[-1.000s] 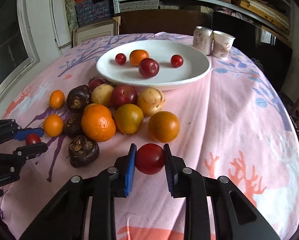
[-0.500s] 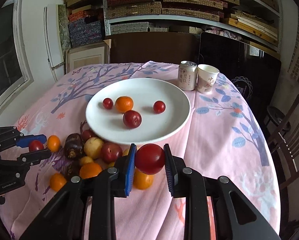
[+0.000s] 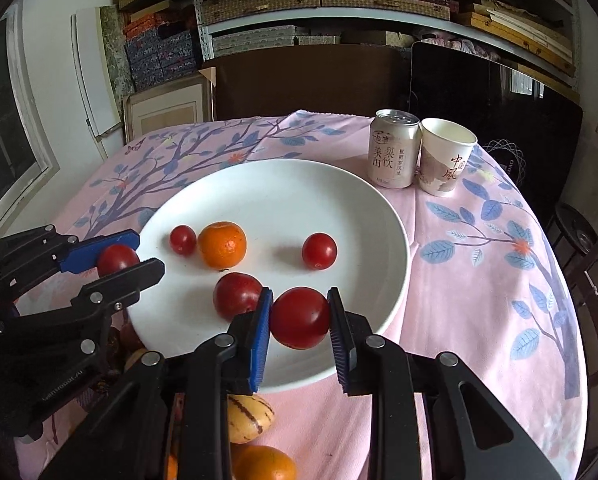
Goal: Organize fruits
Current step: 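Carry both red tomatoes to the plate and open both tools, then grasp an orange with the left tool while the right tool grasps a yellow-orange tomato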
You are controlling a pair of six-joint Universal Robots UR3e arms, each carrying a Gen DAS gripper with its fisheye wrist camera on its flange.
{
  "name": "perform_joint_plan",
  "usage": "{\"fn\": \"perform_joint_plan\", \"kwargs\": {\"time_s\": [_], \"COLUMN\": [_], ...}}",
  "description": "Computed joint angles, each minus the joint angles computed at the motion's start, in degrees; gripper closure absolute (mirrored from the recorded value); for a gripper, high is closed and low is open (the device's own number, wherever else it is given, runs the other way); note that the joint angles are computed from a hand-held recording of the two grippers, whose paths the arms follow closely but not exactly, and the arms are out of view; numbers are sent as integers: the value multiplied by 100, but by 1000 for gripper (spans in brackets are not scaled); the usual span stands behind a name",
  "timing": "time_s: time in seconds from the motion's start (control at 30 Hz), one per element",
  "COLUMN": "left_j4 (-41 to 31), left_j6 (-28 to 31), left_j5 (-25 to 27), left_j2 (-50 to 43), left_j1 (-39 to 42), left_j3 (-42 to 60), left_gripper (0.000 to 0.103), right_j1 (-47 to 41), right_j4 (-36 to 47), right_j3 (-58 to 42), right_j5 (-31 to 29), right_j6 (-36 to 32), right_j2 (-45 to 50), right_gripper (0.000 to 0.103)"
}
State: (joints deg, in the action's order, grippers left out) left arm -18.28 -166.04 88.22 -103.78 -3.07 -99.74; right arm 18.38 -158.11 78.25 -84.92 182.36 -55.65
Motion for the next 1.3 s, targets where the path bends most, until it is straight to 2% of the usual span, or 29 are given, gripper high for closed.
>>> {"fn": "perform_joint_plan", "kwargs": {"time_s": [0.13, 0.2, 0.23, 0.27, 0.3, 0.33, 0.37, 0.5, 0.53, 0.6, 0.67, 0.73, 0.77, 0.8, 0.87, 0.93, 1.0, 1.03, 1.07, 1.1, 1.13, 1.17, 1.23, 1.27, 1.3], "left_j4": [20, 54, 108, 278, 508, 743, 869, 729, 746, 372, -578, -1199, -1426, -1600, -1710, -1525, -1663, -1754, -1845, -1923, -2078, -2183, -2025, -2186, -2336], "left_j6": [-231, -302, -328, -367, -400, -425, -371, 411, 575, 900, 1284, 1468, 1556, 1646, 1760, 1806, 2029, 2197, 2322, 2380, 2419, 2474, 2548, 2640, 2704], "left_j5": [-191, -162, -92, -23, 34, 158, 298, 531, 541, 181, -339, -549, -638, -740, -797, -821, -1312, -1564, -1718, -1783, -1890, -2051, -2278, -2376, -2483], "left_j2": [-110, -166, -196, -205, -169, -88, 41, 1127, 1586, 2540, 3596, 4209, 4446, 4598, 4645, 4442, 4457, 4488, 4505, 4454, 4417, 4413, 4485, 4561, 4676], "left_j1": [142, 169, 156, 149, 150, 134, 108, 188, 275, 604, 1037, 1271, 1349, 1417, 1439, 1423, 1736, 1892, 1991, 2032, 2092, 2170, 2244, 2288, 2349], "left_j3": [-123, -159, -176, -249, -380, -546, -702, -1624, -2081, -2834, -3372, -3665, -3781, -3862, -3968, -4034, -4090, -4127, -4146, -4129, -4117, -4149, -4355, -4326, -4328], "left_gripper": [74, 74, 73, 61, 36, 22, 8, 5, 5, 5, 5, 5, 5, 5, 5, 5, 6, 11, 29, 38, 38, 46, 50, 64, 67], "right_j1": [-263, -175, -153, -190, -250, -291, -329, -366, -364, -224, -6, 131, 258, 336, 265, 231, 253, 200, 109, 43, 38, 228, 612, 709, 689], "right_j4": [-128, -329, -430, -502, -558, -751, -975, -1093, -1119, -1047, -1174, -1302, -1320, -1331, -1326, -1407, -1557, -1579, -1515, -1422, -1372, -1455, -1664, -1732, -1739], "right_j3": [286, 275, 292, 353, 456, 660, 922, 1835, 2083, 2472, 2735, 2847, 2801, 2753, 2736, 2735, 2755, 2807, 2882, 2930, 2969, 2985, 3031, 3096, 3203], "right_j5": [701, 494, 461, 582, 724, 787, 805, 609, 610, 384, 25, -230, -550, -746, -546, -463, -487, -324, 4, 313, 479, 165, -485, -659, -614], "right_j6": [44, 4, -39, -71, -67, -13, 33, -138, -273, -638, -896, -1016, -999, -993, -1037, -973, -944, -972, -1000, -1018, -1061, -1123, -1251, -1101, -908], "right_j2": [8, 82, 101, 82, 26, -74, -229, -1045, -1221, -1444, -1423, -1317, -1219, -1132, -1088, -1022, -959, -988, -1077, -1151, -1196, -1183, -1135, -1160, -1253], "right_gripper": [74, 73, 62, 46, 13, 6, 6, 4, 4, 4, 4, 4, 4, 4, 4, 4, 8, 22, 32, 54, 65, 65, 65, 65, 65]}}
